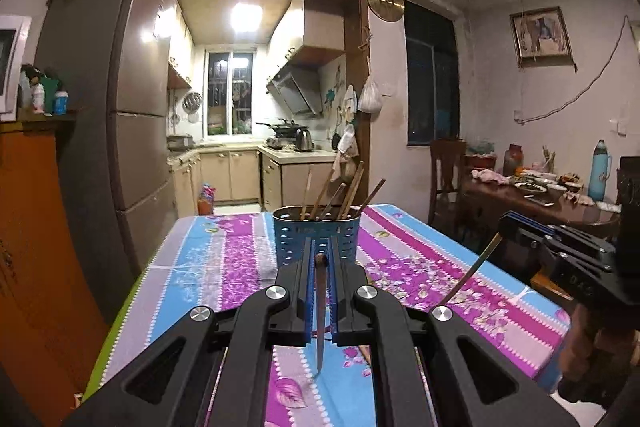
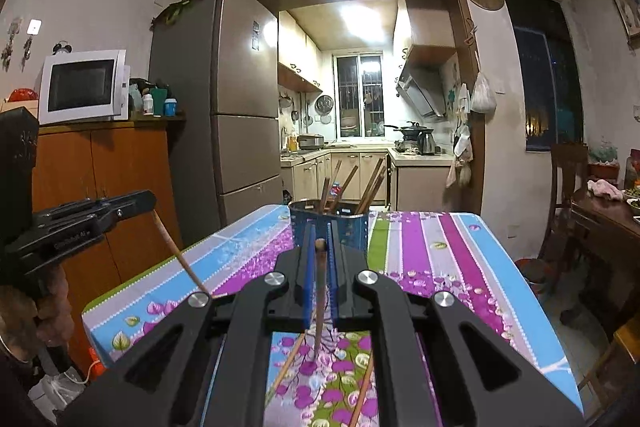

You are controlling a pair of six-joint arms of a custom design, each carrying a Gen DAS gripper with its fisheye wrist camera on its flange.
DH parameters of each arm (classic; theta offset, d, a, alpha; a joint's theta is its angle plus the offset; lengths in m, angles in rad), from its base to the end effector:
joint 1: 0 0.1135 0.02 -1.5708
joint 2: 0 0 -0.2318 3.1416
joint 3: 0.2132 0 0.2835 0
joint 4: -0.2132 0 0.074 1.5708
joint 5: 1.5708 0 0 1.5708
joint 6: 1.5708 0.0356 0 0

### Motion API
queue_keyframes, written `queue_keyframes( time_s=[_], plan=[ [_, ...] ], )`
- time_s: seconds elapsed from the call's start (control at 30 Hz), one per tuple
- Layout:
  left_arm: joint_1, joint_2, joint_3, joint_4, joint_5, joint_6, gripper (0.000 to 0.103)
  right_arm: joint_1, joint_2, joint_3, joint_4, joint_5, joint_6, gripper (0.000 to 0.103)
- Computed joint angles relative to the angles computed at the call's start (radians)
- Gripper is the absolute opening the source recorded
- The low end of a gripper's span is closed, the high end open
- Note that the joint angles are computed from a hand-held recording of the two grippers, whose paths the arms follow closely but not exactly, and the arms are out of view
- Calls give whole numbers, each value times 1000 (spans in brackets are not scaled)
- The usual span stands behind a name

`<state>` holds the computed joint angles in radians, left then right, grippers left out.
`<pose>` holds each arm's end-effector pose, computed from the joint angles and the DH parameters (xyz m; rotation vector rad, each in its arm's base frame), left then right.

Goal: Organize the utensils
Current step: 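Lift the left tool's chopstick over the blue holder while the right tool carries its chopstick there, then lower the left tool's chopstick into the holder and open it while the right tool releases its chopstick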

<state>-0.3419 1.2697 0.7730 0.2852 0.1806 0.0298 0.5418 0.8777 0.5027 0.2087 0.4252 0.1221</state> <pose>0.3088 -0.1167 0.2327 0.4596 1.7353 -0.3850 0.2275 0.1198 0.2285 -0.0503 1.7229 0.1215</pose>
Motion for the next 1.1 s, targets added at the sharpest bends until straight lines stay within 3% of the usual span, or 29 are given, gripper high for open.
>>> queue_keyframes(
  time_s=[0.37, 0.83, 0.93, 1.1],
  plan=[
    [20, 63, 133, -131, 67, -44, 7, -19, 11, 33, -13, -22, -12, 5],
    [21, 101, 173, -95, 66, -36, 7, -52, 96, 100, 8, -81, -15, 5],
    [21, 164, 251, -78, 66, -28, 7, -84, 148, 148, 25, -117, -20, 5],
    [12, 326, 502, -55, 45, -4, 7, -151, 250, 293, 58, -172, -47, 5]
  ],
)
